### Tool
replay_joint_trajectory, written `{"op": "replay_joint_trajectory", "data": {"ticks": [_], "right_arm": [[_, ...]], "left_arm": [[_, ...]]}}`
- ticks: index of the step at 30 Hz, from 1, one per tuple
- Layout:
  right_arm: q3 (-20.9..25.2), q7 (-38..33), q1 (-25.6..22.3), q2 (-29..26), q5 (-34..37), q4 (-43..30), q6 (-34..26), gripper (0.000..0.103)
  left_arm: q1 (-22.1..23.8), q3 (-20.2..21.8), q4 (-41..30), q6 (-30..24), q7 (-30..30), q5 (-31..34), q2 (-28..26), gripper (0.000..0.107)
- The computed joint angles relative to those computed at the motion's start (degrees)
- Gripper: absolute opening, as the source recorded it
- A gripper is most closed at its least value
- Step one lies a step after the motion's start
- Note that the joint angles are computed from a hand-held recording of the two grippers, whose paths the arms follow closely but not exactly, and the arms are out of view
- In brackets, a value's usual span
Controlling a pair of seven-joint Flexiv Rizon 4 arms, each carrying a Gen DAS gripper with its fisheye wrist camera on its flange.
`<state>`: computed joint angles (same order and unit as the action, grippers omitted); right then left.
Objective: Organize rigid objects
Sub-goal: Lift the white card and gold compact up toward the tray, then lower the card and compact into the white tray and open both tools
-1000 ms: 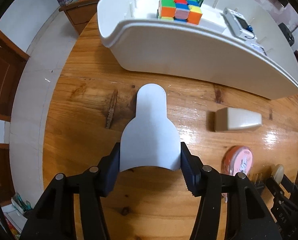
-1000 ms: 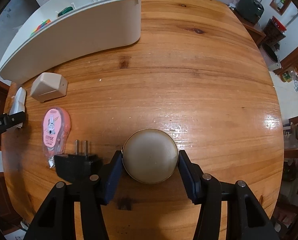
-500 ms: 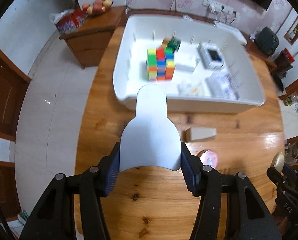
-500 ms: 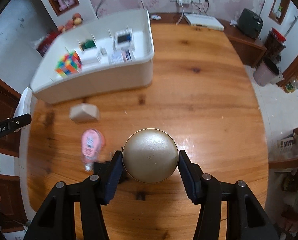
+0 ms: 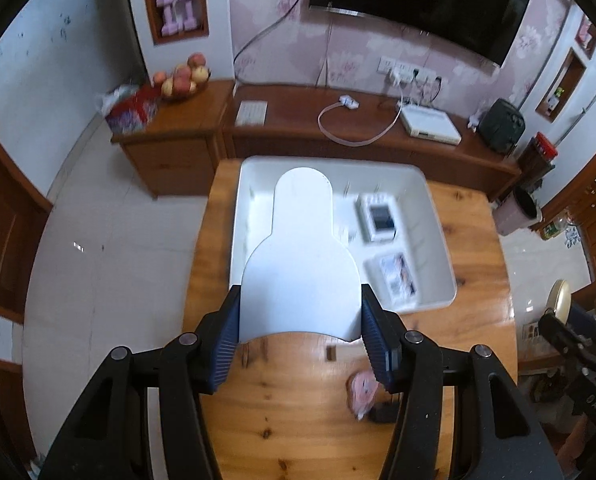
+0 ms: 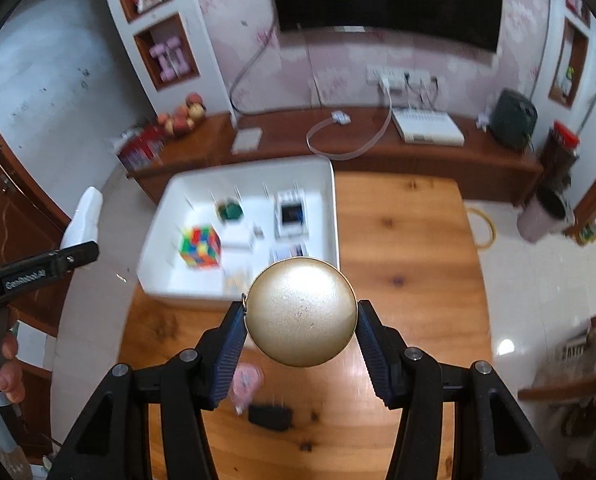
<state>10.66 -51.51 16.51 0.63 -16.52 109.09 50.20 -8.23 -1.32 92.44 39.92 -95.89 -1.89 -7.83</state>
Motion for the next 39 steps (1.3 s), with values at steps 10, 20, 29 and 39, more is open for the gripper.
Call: {"op": "replay_joint_trajectory", "data": {"ticks": [10,20,29,39], "right_arm": [[-2.5,-1.3,0.7,-6.9,-7.4,-11.1,2.1,0.055],[-3.6,-4.3,1.8,-17.4,-3.0,-18.4,-1.4,0.055],[-3.3,-5.9,2.6,-25.4,2.6,-19.3,-4.7,0.055],[-3.0,-5.9,2.8,-30.0,6.0,-20.5,-6.1,0.056]], "left_arm": [[-0.2,-0.4,-12.4,-2.6,1.1,1.3,-8.5,0.059],[-1.6,-0.9,-22.5,-5.3,4.6,-1.1,-20.9,0.059],[-2.6,-1.2,-27.0,-7.2,8.8,-3.3,-29.7,0.059],[-4.1,-0.1,-30.9,-11.7,9.4,-2.4,-34.6,0.059]]}}
